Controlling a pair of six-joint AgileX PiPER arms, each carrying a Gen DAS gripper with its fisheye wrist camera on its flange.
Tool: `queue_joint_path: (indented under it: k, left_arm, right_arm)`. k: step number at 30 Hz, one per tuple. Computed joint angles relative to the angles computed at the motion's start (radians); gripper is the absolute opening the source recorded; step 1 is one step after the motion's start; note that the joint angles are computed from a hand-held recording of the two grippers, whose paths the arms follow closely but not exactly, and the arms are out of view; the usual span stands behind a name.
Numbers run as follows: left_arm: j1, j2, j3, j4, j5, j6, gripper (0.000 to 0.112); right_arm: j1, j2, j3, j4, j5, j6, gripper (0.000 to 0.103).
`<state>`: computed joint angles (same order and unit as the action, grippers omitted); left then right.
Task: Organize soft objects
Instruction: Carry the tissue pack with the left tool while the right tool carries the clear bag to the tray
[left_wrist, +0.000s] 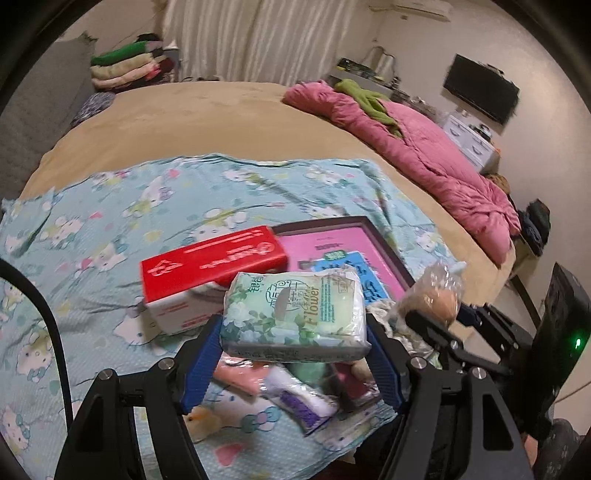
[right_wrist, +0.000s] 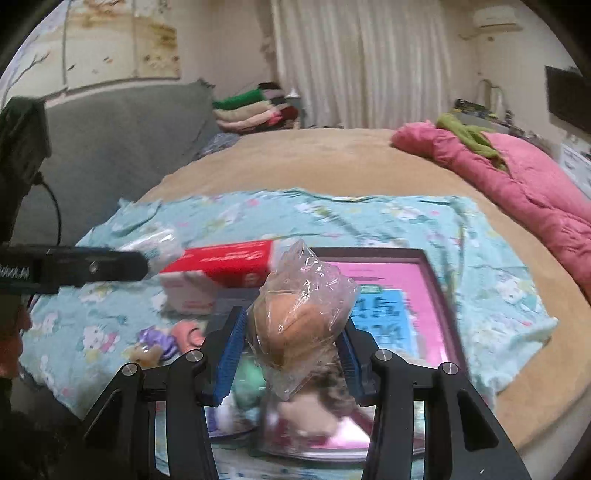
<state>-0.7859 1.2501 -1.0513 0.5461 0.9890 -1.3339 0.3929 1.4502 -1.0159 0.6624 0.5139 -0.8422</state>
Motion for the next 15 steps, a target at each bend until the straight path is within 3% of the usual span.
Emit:
queue_joint_path:
  k: [15]
  left_arm:
    - [-0.017,0.303,-0.22,-0.09,-0.054,0.176,0.073]
  right_arm:
    - [-0.217,0.01,0.036,0.158,0.014,-0.165,0.049]
